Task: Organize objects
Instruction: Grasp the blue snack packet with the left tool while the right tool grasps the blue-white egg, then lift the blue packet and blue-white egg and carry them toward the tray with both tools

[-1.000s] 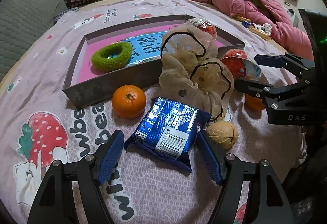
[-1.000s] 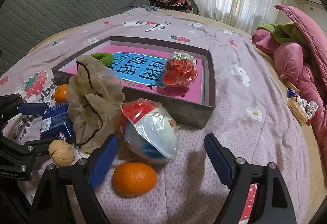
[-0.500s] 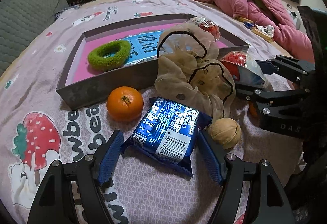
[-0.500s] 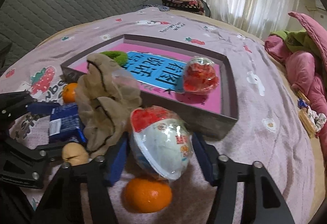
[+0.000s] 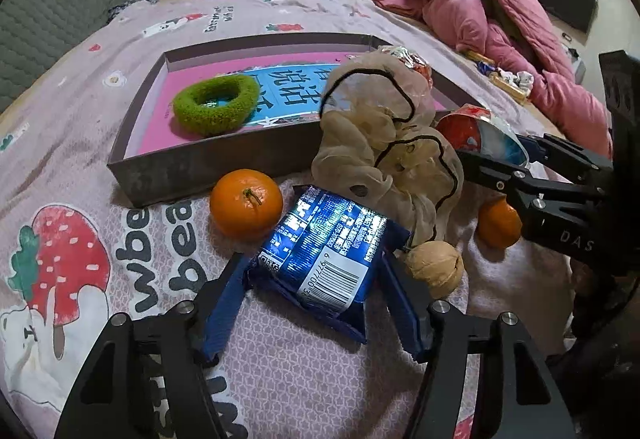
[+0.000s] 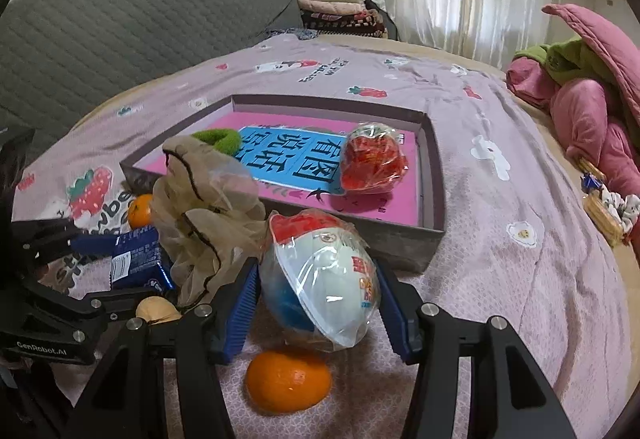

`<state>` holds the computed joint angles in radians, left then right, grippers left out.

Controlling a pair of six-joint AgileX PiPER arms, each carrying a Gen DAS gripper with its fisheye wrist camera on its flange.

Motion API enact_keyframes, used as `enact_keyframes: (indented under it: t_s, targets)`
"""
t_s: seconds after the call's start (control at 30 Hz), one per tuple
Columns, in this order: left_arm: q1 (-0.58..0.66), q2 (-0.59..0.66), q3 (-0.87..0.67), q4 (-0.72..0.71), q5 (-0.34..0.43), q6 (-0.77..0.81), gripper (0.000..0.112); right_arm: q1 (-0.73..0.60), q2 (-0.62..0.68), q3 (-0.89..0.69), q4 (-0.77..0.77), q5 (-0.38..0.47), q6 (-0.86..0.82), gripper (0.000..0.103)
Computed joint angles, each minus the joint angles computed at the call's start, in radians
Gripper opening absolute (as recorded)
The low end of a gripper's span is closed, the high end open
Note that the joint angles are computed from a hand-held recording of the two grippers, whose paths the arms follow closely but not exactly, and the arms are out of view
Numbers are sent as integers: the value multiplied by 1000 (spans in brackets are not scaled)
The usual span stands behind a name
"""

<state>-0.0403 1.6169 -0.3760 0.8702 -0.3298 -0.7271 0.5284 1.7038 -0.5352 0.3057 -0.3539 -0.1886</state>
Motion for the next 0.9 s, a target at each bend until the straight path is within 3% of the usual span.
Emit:
enact_keyframes:
  t_s: [0.37,0.9]
  targets:
    - [64,-43,37,134,-36,-96,65,-29,-37,40,-102,-30,101,56]
    - [196,-194,103,478,-101,-375,63,-11,-70,81,-126,-82,141,56]
